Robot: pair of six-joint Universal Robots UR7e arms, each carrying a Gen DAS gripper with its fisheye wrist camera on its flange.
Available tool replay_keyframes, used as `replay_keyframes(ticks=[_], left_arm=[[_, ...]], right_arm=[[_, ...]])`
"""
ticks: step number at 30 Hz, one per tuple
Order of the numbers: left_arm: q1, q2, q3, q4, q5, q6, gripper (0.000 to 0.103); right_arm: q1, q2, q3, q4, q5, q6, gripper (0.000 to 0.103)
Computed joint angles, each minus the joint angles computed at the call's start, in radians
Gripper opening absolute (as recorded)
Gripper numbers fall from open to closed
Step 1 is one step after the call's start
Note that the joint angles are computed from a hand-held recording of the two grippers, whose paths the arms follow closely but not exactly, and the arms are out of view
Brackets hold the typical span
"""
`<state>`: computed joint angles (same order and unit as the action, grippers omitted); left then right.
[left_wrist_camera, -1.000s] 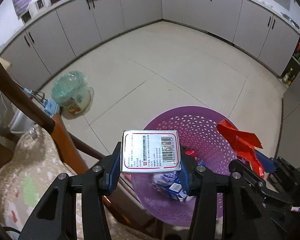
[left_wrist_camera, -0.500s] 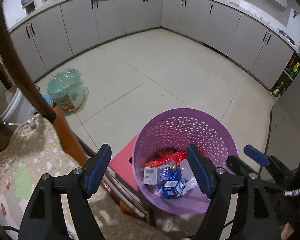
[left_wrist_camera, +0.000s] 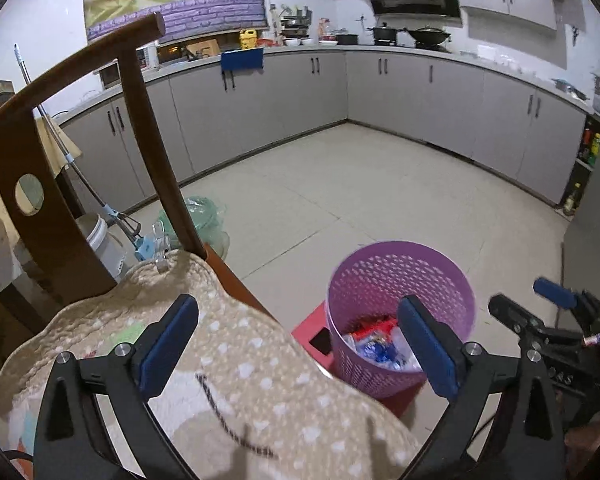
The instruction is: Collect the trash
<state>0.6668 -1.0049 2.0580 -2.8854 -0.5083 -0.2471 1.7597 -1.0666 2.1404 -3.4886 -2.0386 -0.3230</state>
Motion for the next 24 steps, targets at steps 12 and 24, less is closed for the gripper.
replay_keyframes(ticks=[12, 24], left_arm=[[-0.179, -0.278, 0.195, 0.283, 0.158, -0.335, 0.099], [-0.435, -0.614, 0.162, 1.54, 0.314, -1.339, 0.103]], right_arm=[[0.224, -0.008, 0.079, -0.306, -0.256, -0.241, 0.102], [0.432, 0.059, 0.008, -0.58, -0.439, -0.514, 0.103]])
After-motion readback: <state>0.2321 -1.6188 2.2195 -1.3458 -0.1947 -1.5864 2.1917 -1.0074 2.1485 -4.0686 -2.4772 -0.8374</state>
